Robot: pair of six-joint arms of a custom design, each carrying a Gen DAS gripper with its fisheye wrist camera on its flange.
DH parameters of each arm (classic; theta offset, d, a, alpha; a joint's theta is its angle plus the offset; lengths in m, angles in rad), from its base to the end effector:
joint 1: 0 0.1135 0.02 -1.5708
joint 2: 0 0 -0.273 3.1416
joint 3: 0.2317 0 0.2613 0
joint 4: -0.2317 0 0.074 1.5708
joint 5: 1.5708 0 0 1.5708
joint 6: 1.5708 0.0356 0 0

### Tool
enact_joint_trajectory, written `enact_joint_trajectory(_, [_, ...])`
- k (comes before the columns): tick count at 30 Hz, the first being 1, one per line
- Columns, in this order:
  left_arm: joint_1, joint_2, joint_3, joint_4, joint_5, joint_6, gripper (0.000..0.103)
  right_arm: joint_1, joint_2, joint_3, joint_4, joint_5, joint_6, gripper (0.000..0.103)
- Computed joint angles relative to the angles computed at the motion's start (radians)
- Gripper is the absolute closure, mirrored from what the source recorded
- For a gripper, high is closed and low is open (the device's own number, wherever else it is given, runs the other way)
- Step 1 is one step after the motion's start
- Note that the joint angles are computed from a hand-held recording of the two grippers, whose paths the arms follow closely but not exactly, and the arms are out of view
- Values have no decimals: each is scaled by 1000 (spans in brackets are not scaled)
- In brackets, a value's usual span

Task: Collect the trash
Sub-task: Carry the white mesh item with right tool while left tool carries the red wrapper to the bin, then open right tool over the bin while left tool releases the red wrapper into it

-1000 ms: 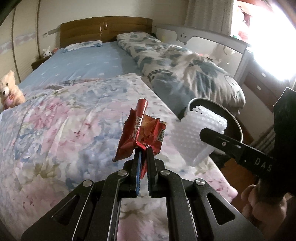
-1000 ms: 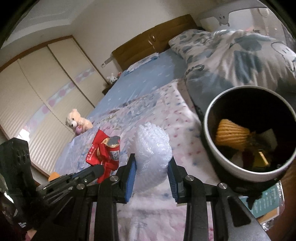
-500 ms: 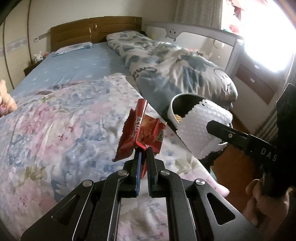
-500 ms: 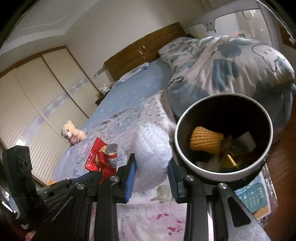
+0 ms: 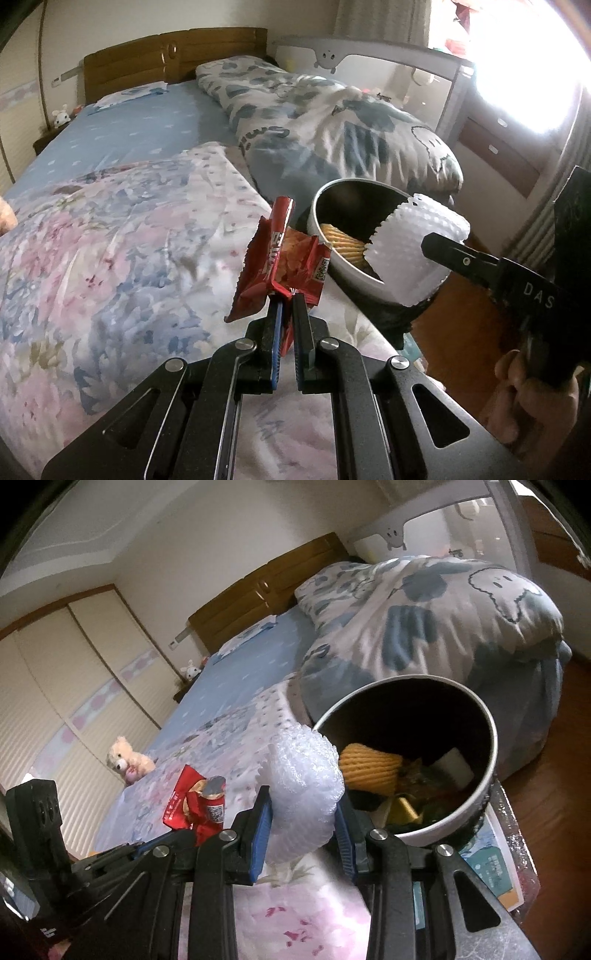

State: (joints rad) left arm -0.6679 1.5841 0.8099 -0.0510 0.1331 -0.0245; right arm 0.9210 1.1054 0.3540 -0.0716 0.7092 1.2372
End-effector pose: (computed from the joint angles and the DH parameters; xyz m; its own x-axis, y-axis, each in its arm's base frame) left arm 0.2495 -0.2029 0.1713 -0.5934 0.4372 -0.6758 0.6702 0.7333 -0.1141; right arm 0.1352 0.1396 0.1536 -0.4630 0.5758 -0.6738 0.3090 0.8174 0.4862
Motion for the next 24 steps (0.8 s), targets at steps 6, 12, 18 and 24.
enact_joint_trajectory(6, [-33, 32, 34, -5, -8, -7, 98, -24, -53, -29, -29, -6, 5, 70])
enact_joint_trajectory(12, [-61, 69, 79, -16, -10, -11, 98, -60, -111, -59, -57, -16, 2, 70])
enact_joint_trajectory(18, [-93, 105, 129, -28, -14, -15, 98, -126, -173, -87, -76, -45, -34, 70])
enact_joint_trajectory(24, [-121, 139, 176, -40, -21, -18, 98, -190, -236, -114, -94, -69, -66, 69])
